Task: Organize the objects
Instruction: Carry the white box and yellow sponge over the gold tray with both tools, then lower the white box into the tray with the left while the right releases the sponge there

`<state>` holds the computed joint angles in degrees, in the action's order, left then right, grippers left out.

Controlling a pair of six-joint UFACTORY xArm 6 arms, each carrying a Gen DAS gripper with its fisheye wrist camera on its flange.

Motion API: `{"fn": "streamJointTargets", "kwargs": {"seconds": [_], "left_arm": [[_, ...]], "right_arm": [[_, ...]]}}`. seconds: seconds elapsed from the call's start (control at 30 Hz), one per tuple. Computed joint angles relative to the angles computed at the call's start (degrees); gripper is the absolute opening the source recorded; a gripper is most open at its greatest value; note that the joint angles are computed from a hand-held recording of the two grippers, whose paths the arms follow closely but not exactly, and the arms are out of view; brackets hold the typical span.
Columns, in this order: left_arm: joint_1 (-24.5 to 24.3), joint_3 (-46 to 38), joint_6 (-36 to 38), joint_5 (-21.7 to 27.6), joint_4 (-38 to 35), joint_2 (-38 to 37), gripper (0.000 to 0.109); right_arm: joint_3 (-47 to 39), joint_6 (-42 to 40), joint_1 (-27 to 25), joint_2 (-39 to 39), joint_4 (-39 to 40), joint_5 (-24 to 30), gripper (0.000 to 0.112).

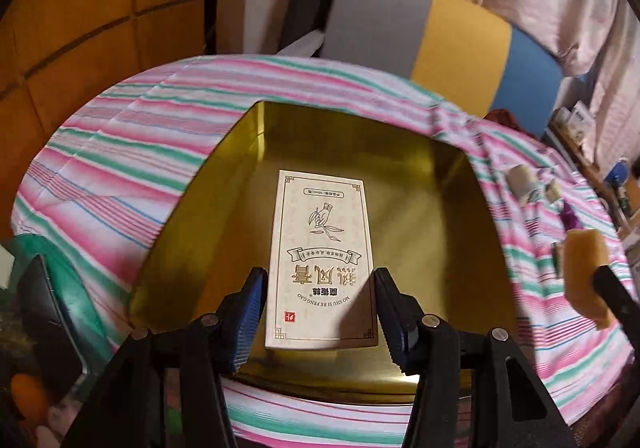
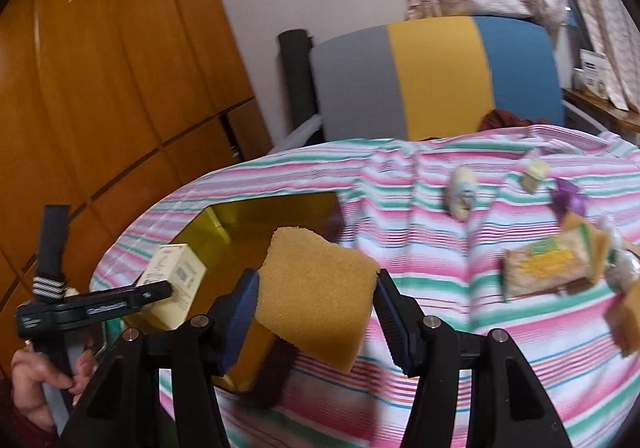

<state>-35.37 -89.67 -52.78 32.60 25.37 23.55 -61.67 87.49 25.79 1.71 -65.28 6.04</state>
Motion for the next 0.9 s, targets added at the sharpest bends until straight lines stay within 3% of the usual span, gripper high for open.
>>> {"fn": "streamJointTargets", "kwargs": {"seconds": [0.33,0.43,0.57,0.73,0.9], "left_arm": [[3.0,3.9,-0.9,3.3,3.2,-1.8,0.055],[2.6,2.3,-3.8,8.0,9.1,-1.2,0.055],[3.4,5.5,-7.3,5.2,9.1,-3.9,0.058],[4.2,9.7,-18.9,1.3,14.4,-8.8,0.079],[4.3,13.2,-33.3,0.9,22.7,-13.6,0.092]], "right_arm": [[-5.9,-18.2,4.3,7.8,17.0,-1.9,0.058],[-7.0,-24.6,5.4,9.5,23.5,-1.7,0.058],[-7.9,-29.7,6.7,11.0,29.1,-1.6,0.058],[-9.4,-38.1,8.4,13.1,38.4,-1.5,0.058],[-13.2,-51.6,10.9,16.8,53.0,-0.5,0.058]]}}
